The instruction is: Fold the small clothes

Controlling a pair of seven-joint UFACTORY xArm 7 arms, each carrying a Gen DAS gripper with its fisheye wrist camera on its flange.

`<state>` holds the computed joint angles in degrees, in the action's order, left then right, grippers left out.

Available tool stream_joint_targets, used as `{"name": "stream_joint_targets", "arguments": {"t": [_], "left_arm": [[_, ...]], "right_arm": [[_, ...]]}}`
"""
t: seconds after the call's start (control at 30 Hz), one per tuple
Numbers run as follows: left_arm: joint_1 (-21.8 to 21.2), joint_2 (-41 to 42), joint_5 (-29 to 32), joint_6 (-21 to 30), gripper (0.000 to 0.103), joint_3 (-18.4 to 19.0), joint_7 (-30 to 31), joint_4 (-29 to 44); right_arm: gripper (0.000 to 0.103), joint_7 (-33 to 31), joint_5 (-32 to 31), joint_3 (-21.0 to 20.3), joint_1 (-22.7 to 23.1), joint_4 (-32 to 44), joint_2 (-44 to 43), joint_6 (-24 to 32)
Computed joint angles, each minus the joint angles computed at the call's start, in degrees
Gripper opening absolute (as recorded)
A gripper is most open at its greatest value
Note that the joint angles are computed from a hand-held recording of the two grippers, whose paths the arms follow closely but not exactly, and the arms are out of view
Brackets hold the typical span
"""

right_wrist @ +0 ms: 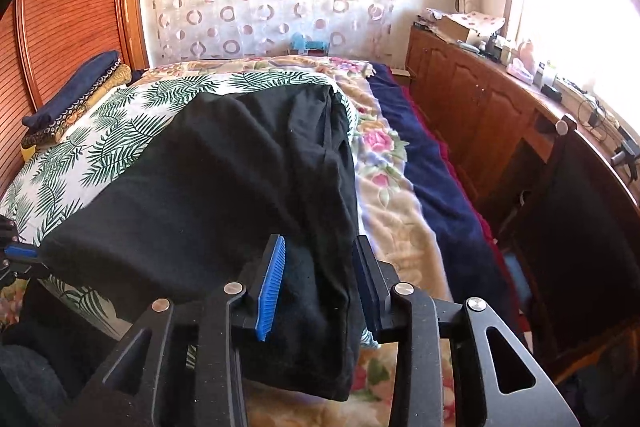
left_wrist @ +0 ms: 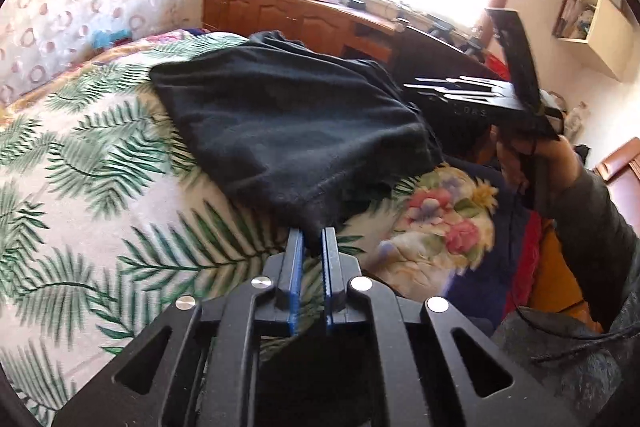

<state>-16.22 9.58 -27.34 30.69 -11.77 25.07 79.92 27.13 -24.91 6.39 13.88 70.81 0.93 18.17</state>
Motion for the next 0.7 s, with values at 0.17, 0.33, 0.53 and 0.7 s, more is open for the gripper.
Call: {"name": "stream_joint_targets", "arguments": {"t": [0.17, 0.33, 0.53, 0.7], "left_arm": [[0.0, 1.4, 2.3, -0.3, 0.031, 0.6, -2.9, 1.3], [0.2, 2.9, 3.2, 0.5, 0.043, 0.1, -3.7, 2.1], [0.4, 6.0, 3.5, 2.4, 0.043, -0.4, -4.5, 4.6], [0.5, 6.6, 4.3, 2.6, 0.043, -0.3, -5.7, 5.4]], "right_arm": [[0.036, -3.5, 3.9, 0.4, 0.1, -1.1, -1.0, -0.6], [0.037, -6.9, 7.4, 0.9, 0.5, -1.1, -0.9, -1.1], [0.039, -10.7, 10.0, 1.2, 1.2, -0.7, -0.3, -1.5], [0.040, -14.2, 10.8, 0.8, 1.1, 1.3, 1.1, -1.6]]}}
